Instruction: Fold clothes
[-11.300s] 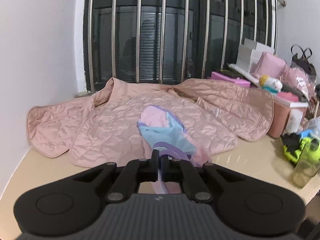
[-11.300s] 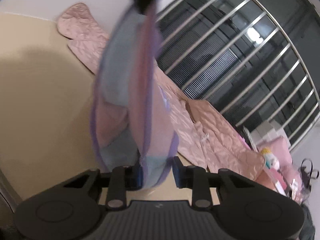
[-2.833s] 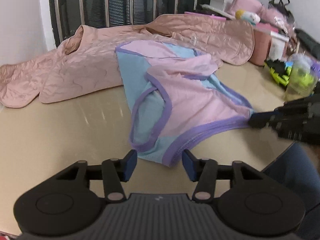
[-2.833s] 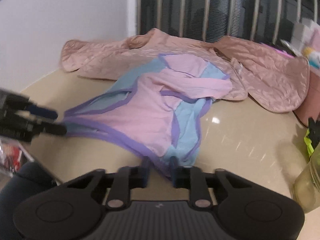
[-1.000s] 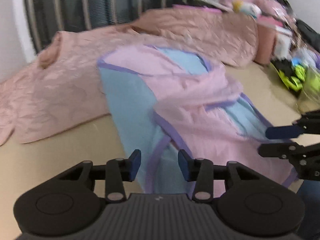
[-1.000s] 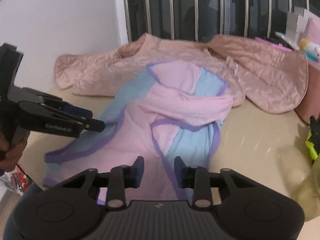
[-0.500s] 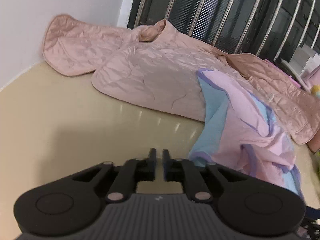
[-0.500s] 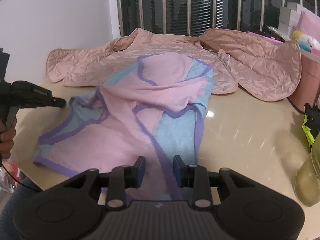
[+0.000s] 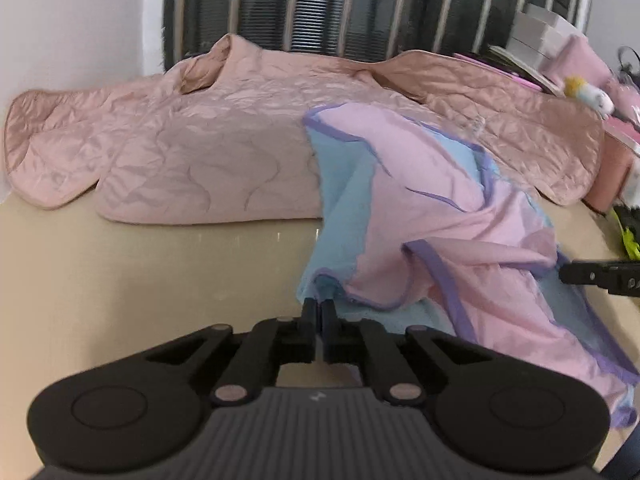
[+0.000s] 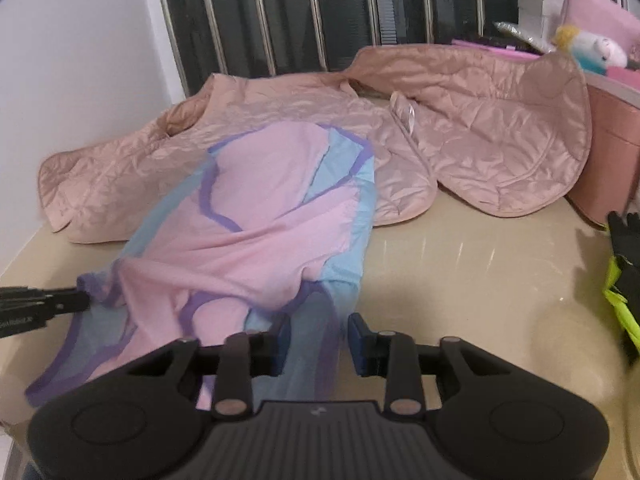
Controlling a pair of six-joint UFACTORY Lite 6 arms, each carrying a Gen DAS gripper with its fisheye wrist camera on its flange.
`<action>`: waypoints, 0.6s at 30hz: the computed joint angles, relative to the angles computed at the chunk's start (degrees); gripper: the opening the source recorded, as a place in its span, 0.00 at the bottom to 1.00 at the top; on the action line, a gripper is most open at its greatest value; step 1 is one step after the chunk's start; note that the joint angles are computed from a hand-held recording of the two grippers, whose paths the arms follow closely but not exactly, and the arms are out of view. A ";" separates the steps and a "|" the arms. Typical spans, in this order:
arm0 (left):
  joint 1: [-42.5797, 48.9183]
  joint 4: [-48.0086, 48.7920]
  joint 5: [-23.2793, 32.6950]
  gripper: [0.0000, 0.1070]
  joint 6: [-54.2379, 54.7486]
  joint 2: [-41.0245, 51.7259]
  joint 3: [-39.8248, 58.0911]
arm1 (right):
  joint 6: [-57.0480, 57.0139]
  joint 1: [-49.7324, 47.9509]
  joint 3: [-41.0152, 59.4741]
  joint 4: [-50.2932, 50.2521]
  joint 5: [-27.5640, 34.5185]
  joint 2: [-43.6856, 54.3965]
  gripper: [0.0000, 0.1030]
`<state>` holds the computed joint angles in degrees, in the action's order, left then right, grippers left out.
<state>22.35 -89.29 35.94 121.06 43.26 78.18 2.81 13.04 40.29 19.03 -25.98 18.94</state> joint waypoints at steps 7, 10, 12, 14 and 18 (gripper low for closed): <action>4.55 3.33 2.77 0.10 -10.69 3.41 5.07 | 12.22 -3.99 -6.08 -4.82 -6.10 -1.99 0.03; 6.28 4.76 4.45 0.41 -9.90 -0.21 1.60 | 7.02 -1.73 -10.17 1.04 -7.52 -6.57 0.17; 6.90 5.83 5.09 0.41 -7.46 -3.60 -2.03 | -0.35 1.78 -12.50 7.60 -7.33 -10.44 0.31; 6.36 7.44 4.44 0.41 -5.41 -6.32 -5.43 | -3.02 4.20 -13.34 8.22 -5.78 -11.95 0.32; 3.53 0.73 -1.60 0.15 3.11 -10.83 -13.62 | -8.13 8.36 -11.41 13.17 -4.08 -8.95 0.15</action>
